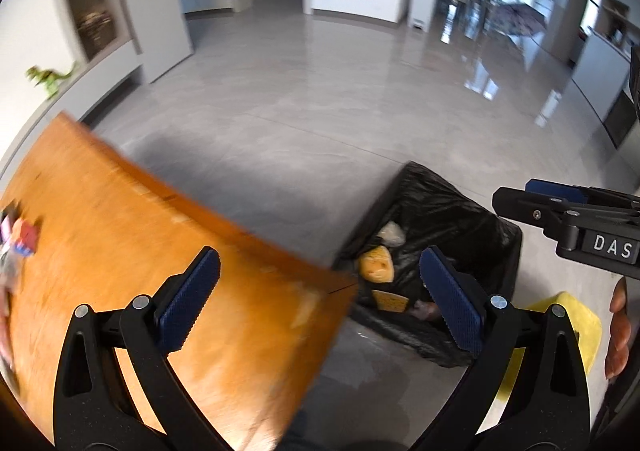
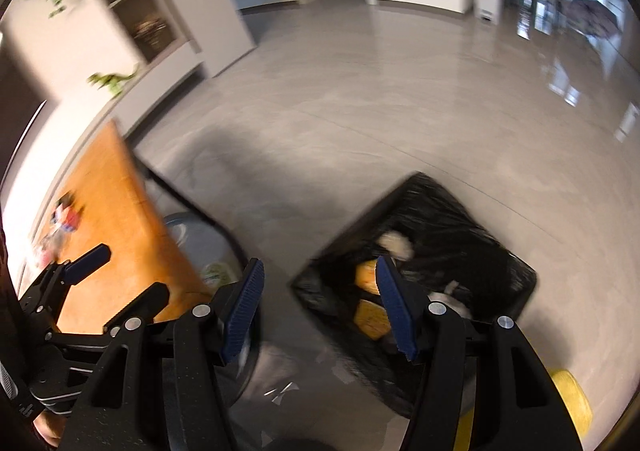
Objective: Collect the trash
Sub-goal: 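Carry the snack bag and glove to the bin and release both, then grasp the white-filled plastic bag with the left gripper while the right grasps the pink cellophane bag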
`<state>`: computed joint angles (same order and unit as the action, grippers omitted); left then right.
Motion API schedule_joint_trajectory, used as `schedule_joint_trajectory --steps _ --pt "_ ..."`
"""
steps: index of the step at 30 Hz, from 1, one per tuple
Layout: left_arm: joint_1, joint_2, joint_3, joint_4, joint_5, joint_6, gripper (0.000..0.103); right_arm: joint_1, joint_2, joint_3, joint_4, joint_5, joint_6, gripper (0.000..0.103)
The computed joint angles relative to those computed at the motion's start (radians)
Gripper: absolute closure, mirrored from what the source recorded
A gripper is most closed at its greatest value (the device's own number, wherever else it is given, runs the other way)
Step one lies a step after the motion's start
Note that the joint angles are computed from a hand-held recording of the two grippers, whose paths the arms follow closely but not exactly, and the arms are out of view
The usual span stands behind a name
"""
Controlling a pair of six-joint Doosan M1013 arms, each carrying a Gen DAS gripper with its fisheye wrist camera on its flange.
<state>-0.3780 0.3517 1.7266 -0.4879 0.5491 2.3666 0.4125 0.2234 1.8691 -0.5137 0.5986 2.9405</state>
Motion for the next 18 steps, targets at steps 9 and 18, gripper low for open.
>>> schedule_joint_trajectory --steps 9,18 --pt "0.158 -0.014 -0.005 0.072 -0.052 -0.136 0.006 0.066 0.15 -0.235 0.188 -0.016 -0.361 0.044" --pt "0.348 0.004 -0.034 0.168 -0.078 -0.371 0.006 0.129 0.308 -0.487 0.411 0.037 -0.705 0.044"
